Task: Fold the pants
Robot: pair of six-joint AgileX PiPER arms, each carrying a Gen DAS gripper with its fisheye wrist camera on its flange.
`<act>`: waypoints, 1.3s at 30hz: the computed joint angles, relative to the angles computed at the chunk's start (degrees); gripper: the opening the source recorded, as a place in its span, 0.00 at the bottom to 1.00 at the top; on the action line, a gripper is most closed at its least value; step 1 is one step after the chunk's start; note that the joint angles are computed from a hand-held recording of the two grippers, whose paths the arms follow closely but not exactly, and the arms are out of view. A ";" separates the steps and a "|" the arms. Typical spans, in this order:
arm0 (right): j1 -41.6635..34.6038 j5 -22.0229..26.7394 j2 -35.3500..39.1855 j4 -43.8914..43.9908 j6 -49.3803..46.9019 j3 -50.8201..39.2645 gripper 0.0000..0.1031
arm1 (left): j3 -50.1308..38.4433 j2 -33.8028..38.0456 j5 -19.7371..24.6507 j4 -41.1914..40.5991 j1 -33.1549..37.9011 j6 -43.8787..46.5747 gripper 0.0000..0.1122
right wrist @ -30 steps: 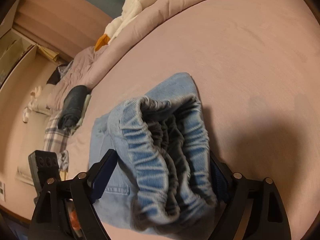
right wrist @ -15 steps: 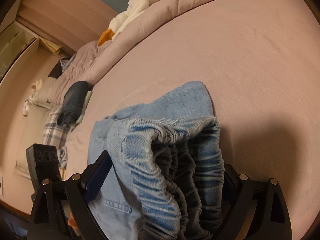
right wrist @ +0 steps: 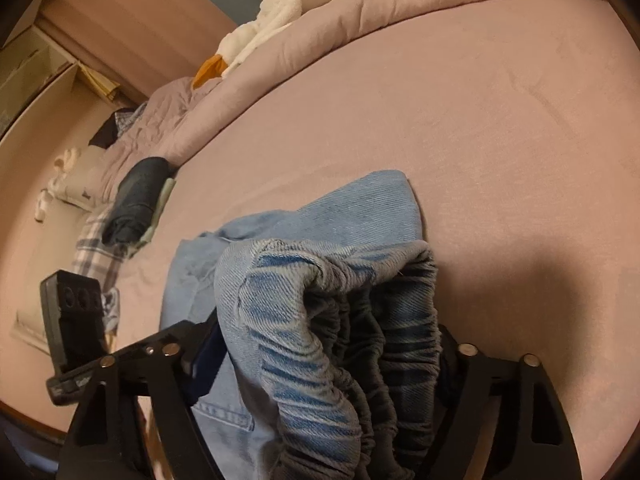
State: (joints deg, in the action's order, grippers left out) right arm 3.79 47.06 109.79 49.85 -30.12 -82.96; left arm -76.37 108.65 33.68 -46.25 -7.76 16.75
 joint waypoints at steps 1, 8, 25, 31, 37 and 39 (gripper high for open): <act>0.18 -0.57 -0.45 -0.29 0.36 0.46 0.74 | 0.08 -0.08 0.12 0.71 0.31 -1.20 0.44; 4.50 -8.64 -5.65 -7.40 4.15 4.41 0.64 | 1.02 -1.36 -1.36 4.05 -0.23 -6.14 0.28; 10.19 -17.37 -16.25 -7.42 3.59 13.10 0.55 | 11.36 -12.99 -8.66 7.76 -2.74 -10.30 0.10; 12.60 -18.31 -18.84 -5.69 3.15 15.46 0.55 | 15.52 -18.43 -10.24 13.97 -3.21 -16.26 0.10; 15.25 -18.41 -20.53 -6.91 4.24 15.77 0.55 | 19.91 -24.07 -10.66 17.74 -2.47 -20.06 0.10; 16.18 -18.57 -20.85 -7.18 4.68 15.81 0.55 | 21.20 -25.71 -10.83 18.92 -2.17 -21.07 0.10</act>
State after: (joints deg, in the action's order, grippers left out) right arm 19.98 28.48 88.94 42.68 -25.45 -67.15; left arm -55.17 82.94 22.85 -27.33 -9.92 -4.32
